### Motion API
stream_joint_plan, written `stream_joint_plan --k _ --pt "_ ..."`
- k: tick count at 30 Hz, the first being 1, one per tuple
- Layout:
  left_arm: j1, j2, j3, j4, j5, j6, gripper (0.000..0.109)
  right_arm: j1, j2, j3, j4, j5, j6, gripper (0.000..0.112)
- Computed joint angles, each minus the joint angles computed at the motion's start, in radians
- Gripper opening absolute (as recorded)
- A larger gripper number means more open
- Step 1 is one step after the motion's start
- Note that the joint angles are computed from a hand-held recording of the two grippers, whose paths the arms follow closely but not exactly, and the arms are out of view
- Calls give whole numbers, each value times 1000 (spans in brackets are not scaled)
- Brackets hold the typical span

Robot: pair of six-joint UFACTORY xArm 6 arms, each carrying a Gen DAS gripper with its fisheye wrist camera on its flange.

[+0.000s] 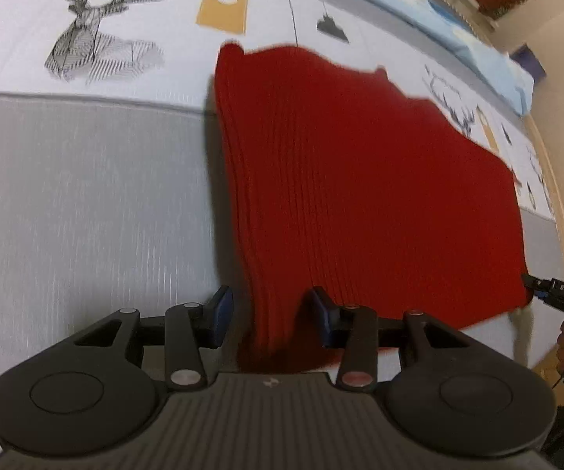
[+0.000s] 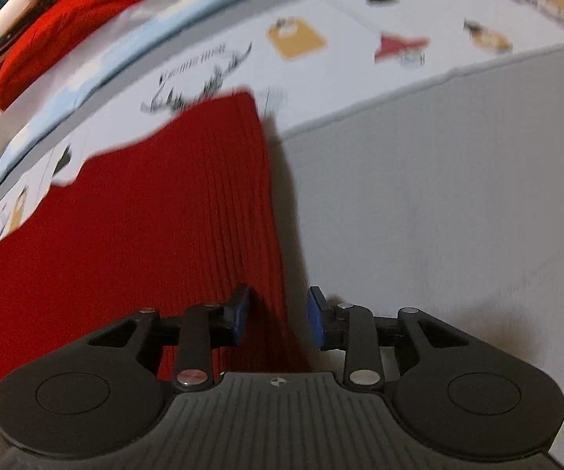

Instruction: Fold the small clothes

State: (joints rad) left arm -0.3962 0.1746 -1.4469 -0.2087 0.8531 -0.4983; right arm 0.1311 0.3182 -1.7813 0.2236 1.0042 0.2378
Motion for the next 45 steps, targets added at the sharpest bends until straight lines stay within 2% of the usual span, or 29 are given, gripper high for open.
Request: stream_joint_plan --k 1,2,3,4,5,8,9,11,13,14,16,17,19,22,24,25,27,28,30,33,34,36,37,38,42,45 --pt "-5 -8 10 8 10 -2 43 0 -36 44 15 0 -15 33" --pt "-11 -17 22 24 11 -7 24 6 -75 91 15 -8 -21 33" --pt "-17 -30 37 46 -3 -20 15 6 -91 107 14 -11 -31 33" --pt "-23 -52 62 70 -36 -42 15 7 -112 132 20 -20 -41 18" --pt "-28 -76 86 90 -79 -64 14 8 -134 159 30 -40 -49 13" --pt "-30 -162 173 132 -226 -130 13 5 -190 221 68 -173 -16 11" --pt "-29 -171 179 151 -221 -149 13 1 -217 249 99 -226 1 11" --pt "-23 -146 149 146 -133 -160 14 -7 -255 281 101 -261 31 11" --pt "-24 -89 81 154 -6 -159 17 -10 -227 242 36 -170 81 11" --pt "-31 -64 51 183 39 -169 23 -10 -206 219 13 -110 98 12" --pt "-40 -61 38 238 41 -197 27 -2 -147 149 -43 42 122 15" --pt "-47 -70 40 275 21 -213 26 5 -134 134 -74 69 138 21" --pt "-61 -97 58 355 -47 -233 26 17 -143 140 -134 48 181 26" --pt "-62 -102 77 279 -121 -152 26 48 -207 213 -269 -103 200 27" --pt "-66 -63 45 228 -81 -88 26 56 -241 270 -239 -200 132 27" --pt "-73 -26 1 227 -6 -70 26 57 -241 281 -164 -218 69 27" --pt "-82 46 -81 255 146 -55 25 57 -196 236 -86 -147 -10 27" --pt "-82 46 -83 263 167 -59 26 65 -162 199 -108 -57 -20 27" --pt "-75 7 -41 262 112 -84 26 81 -137 174 -170 34 -24 27" --pt "-69 -38 12 259 22 -82 26 74 -156 197 -145 -27 -9 27" --pt "-69 -30 4 256 42 -75 26 69 -159 199 -133 -35 -9 27" --pt "-77 34 -75 268 171 -61 27 74 -139 174 -197 32 1 27" --pt "-83 45 -86 277 197 -44 28 76 -119 149 -227 90 -7 34" --pt "-85 39 -82 298 190 -42 29 74 -120 145 -231 108 -13 36" --pt "-92 -61 -17 428 60 -165 29 88 -142 140 -274 32 109 36" --pt "-106 -131 -8 544 61 -255 30 122 -192 157 -338 -74 148 38"
